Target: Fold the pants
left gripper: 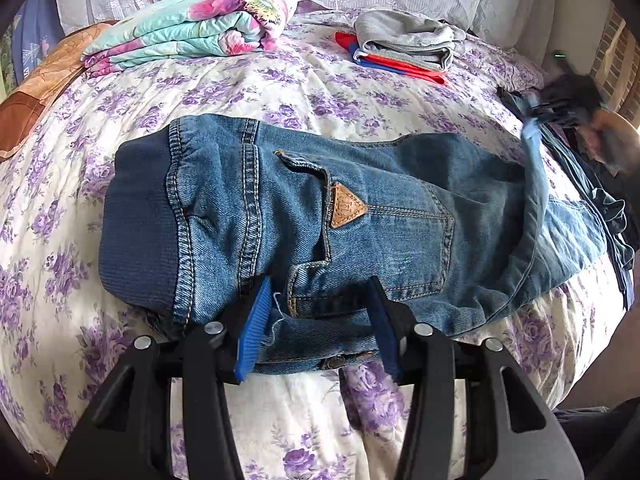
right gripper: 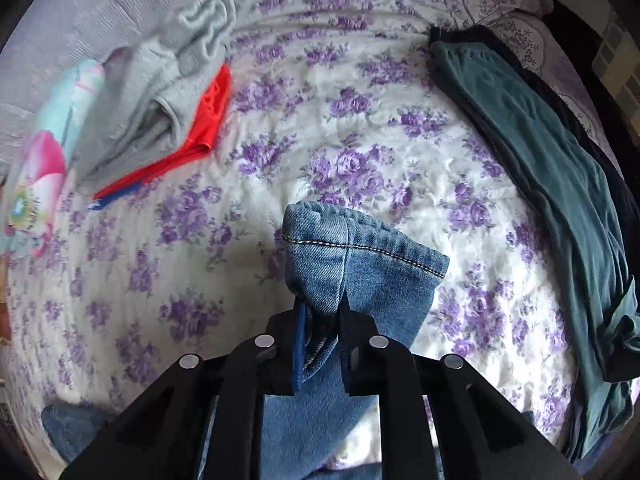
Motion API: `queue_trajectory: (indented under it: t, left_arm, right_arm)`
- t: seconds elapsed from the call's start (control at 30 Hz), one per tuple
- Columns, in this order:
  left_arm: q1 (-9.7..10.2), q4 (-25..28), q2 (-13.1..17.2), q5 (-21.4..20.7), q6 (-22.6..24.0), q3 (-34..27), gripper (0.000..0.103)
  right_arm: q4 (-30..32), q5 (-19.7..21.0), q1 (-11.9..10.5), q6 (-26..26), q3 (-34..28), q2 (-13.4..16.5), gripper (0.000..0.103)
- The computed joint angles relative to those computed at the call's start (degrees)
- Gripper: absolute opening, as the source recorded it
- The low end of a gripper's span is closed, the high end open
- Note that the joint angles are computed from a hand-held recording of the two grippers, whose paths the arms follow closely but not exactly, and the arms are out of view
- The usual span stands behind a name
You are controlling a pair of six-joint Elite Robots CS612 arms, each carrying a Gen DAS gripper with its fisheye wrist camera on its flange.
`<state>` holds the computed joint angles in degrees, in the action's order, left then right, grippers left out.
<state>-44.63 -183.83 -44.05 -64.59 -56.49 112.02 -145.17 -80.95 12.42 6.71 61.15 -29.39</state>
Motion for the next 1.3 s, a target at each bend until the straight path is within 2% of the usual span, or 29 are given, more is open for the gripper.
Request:
queue_trajectory:
  t: [0.17, 0.27, 0.33, 0.43, 0.5, 0.57, 0.7, 0.77, 0.8, 0.87, 0.9, 0.93, 0.97, 1.0, 1.03, 1.1, 1.17, 1.2, 1.23, 1.3]
  left_arm:
    - [0.50, -0.4, -0.3, -1.7, 1.0, 0.1, 0.047]
    - [0.96, -1.7, -0.3, -3.4, 2.5, 0.5, 0.047]
    - [1.23, -2.1, -0.3, -4.3, 3.4, 0.5, 0.047]
    - [1.51, -0.9, -0.6, -5.1, 3.9, 0.2, 0.047]
    - [1.55, 1.3, -0.9, -5.2, 4.0, -0.3, 0.047]
    - [1.54, 3.6, -1.2, -5.2, 3.9, -0.8, 0.047]
    - [1.33, 6.0, -1.5, -4.7, 3.2, -1.2, 0.047]
    - [1.08, 7.2, -1.7, -4.1, 2.9, -1.3, 0.047]
    - [0.96, 7.7, -1.7, -3.8, 2.7, -1.4, 0.047]
    - [0.93, 8.2, -1.8, -3.7, 2.4, -1.5, 0.047]
    - [0.99, 8.4, -1.8, -3.9, 2.2, -1.5, 0.048]
    - [1.09, 8.6, -1.9, -4.2, 2.1, -1.6, 0.048]
    - [1.16, 9.0, -2.0, -4.5, 1.8, -1.6, 0.048]
    - [1.23, 9.6, -2.2, -4.8, 1.2, -1.7, 0.048]
    - [1.16, 10.5, -2.5, -4.8, 0.7, -1.9, 0.048]
    - [0.70, 12.4, -3.0, -4.0, 0.5, -2.2, 0.049]
    - [0.20, 13.6, -3.4, -3.4, 1.0, -2.8, 0.056]
    - [0.04, 13.3, -3.4, -3.5, 1.7, -2.9, 0.060]
    - [-0.18, 14.0, -3.5, -3.1, 1.9, -3.2, 0.062]
    - [-0.53, 16.7, -3.7, -2.1, 1.9, -4.0, 0.062]
  right_arm:
    - [-23.5, 11.1, -5.9, 2.4, 19.5, -8.9, 0.014]
    - [-32.3, 15.1, -9.5, 5.7, 28.5, -11.2, 0.014]
    - [-33.3, 16.4, -11.1, 7.9, 31.9, -10.6, 0.014]
    - [-31.0, 18.2, -12.5, 10.3, 34.0, -7.9, 0.014]
    - [-36.6, 21.6, -13.4, 12.5, 35.1, -6.3, 0.012]
    - [-38.5, 20.9, -13.2, 11.6, 35.5, -6.4, 0.013]
    - [-36.9, 17.6, -12.2, 7.7, 35.7, -7.5, 0.021]
    - [-37.2, 16.0, -12.4, 6.0, 36.7, -8.5, 0.032]
    - [-38.2, 14.5, -12.2, 5.7, 37.6, -9.1, 0.045]
    - [-40.9, 7.7, -11.5, 4.9, 39.8, -10.7, 0.063]
    - [-42.8, 3.9, -10.8, 4.3, 40.7, -11.4, 0.068]
    - [-44.8, 2.5, -10.4, 3.4, 41.5, -12.0, 0.068]
    - [-46.4, 3.5, -10.3, 3.0, 42.2, -12.4, 0.068]
    - [-47.7, 6.9, -10.3, 2.2, 42.7, -12.7, 0.068]
    - [-48.3, 12.4, -10.3, 0.3, 42.7, -12.8, 0.068]
    - [-45.4, 22.3, -9.2, -5.7, 41.3, -12.5, 0.068]
    - [-39.4, 28.5, -6.9, -12.5, 38.6, -11.8, 0.067]
    - [-36.1, 29.5, -5.6, -15.8, 36.9, -11.3, 0.061]
    - [-32.5, 29.0, -4.1, -19.0, 35.0, -10.8, 0.049]
    - [-26.7, 26.8, -1.6, -23.2, 31.6, -9.5, 0.037]
